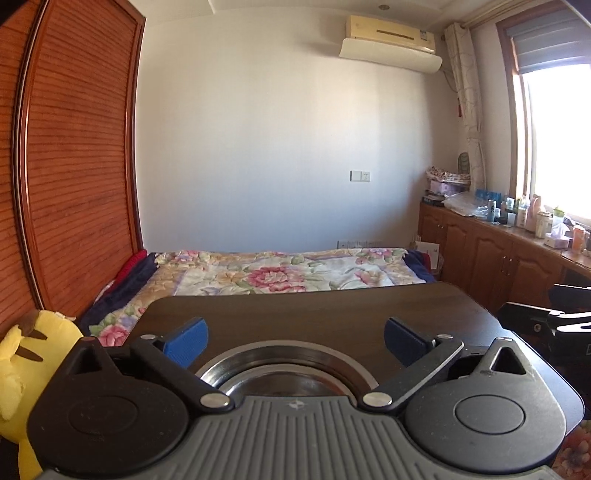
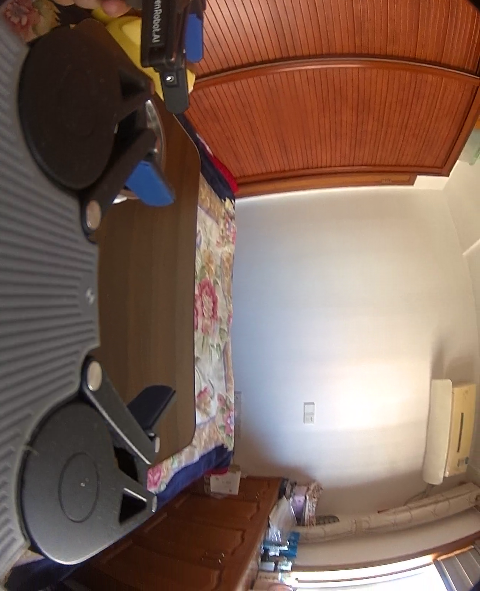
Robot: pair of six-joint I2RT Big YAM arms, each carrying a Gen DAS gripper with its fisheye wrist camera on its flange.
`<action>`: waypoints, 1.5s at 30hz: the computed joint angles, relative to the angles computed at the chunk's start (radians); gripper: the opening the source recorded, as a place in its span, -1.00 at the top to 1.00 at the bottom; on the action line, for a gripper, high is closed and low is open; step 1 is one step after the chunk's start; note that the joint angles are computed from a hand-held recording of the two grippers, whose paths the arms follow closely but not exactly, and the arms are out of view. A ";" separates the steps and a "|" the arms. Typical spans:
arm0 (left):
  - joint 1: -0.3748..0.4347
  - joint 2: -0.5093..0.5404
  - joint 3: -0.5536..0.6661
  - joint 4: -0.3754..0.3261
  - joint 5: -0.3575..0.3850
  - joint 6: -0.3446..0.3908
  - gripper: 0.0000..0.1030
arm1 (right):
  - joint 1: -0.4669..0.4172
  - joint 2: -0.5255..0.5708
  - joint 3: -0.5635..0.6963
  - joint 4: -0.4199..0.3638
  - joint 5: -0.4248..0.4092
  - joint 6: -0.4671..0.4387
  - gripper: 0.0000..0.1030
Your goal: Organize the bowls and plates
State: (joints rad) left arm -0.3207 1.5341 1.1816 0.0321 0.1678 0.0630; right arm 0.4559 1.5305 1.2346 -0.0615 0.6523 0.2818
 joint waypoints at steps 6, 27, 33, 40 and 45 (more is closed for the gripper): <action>-0.010 -0.014 -0.028 0.014 -0.019 0.032 -0.99 | 0.011 -0.008 -0.014 -0.006 0.035 0.024 -1.00; 0.006 0.010 -0.072 0.004 -0.068 0.050 -0.99 | 0.029 0.012 -0.029 -0.023 0.080 0.049 -1.00; 0.007 0.015 -0.077 -0.005 -0.069 0.052 -0.99 | 0.026 0.017 -0.027 -0.044 0.066 0.069 -1.00; 0.011 0.017 -0.074 -0.008 -0.064 0.054 -0.99 | 0.027 0.018 -0.025 -0.048 0.069 0.071 -1.00; 0.010 0.016 -0.072 -0.009 -0.063 0.056 -0.99 | 0.025 0.021 -0.021 -0.052 0.066 0.073 -1.00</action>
